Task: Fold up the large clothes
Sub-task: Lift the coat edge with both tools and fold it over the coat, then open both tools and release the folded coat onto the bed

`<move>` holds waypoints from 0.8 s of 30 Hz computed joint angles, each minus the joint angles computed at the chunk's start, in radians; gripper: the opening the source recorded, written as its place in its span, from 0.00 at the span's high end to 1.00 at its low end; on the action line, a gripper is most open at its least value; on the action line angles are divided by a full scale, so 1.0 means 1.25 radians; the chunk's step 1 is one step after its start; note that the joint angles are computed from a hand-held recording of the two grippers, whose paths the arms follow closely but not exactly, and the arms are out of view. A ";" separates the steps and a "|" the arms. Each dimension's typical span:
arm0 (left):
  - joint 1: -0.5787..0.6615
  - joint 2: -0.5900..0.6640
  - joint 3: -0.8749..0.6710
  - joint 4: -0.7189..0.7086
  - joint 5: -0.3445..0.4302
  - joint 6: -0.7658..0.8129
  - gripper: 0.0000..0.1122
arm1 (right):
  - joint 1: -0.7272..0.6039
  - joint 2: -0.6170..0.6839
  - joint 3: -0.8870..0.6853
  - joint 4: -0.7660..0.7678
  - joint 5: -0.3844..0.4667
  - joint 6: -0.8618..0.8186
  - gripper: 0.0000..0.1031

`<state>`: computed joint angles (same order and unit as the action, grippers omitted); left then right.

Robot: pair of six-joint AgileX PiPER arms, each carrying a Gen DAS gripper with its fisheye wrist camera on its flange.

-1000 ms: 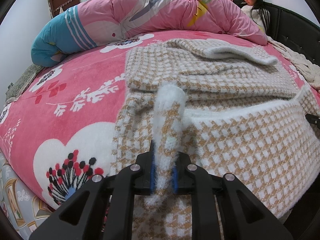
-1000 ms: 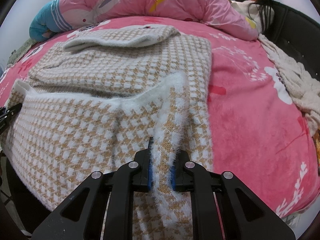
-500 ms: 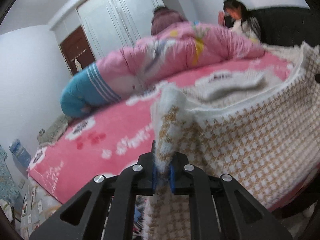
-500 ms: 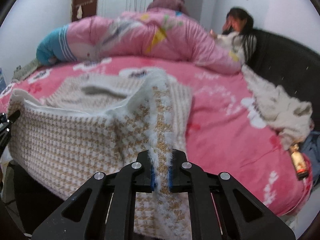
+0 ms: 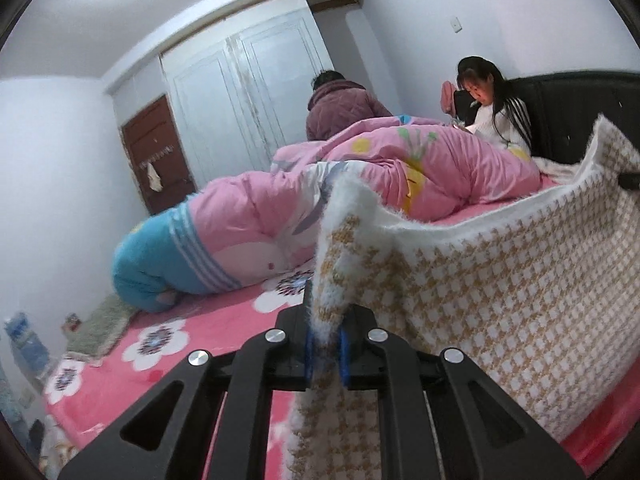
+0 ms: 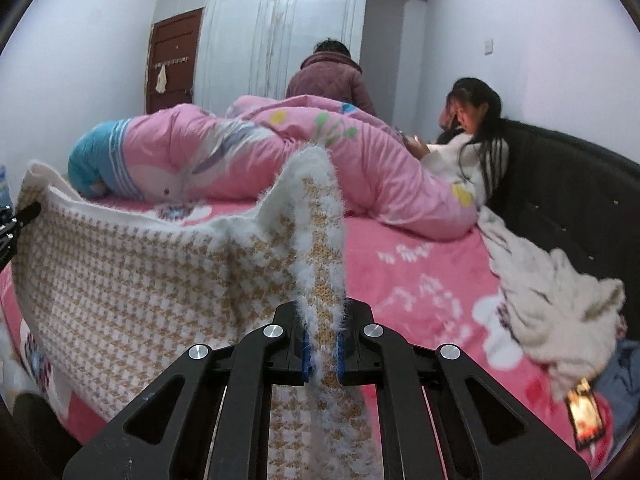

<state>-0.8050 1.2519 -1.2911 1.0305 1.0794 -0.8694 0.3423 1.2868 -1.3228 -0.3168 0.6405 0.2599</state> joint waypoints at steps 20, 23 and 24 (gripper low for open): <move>0.659 0.479 -0.308 -1.081 -0.198 0.671 0.48 | -0.293 0.498 -0.349 0.533 0.187 -0.353 0.37; 0.650 0.436 -0.310 -1.069 -0.231 0.671 0.50 | -0.283 0.458 -0.365 0.521 0.181 -0.354 0.37; 0.646 0.430 -0.318 -1.104 -0.233 0.698 0.50 | -0.273 0.467 -0.397 0.531 0.195 -0.364 0.39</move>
<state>0.0027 1.7899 -1.6880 -0.3490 0.7881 0.0029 0.0012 1.8703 -1.8195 0.3465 0.8841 -0.1956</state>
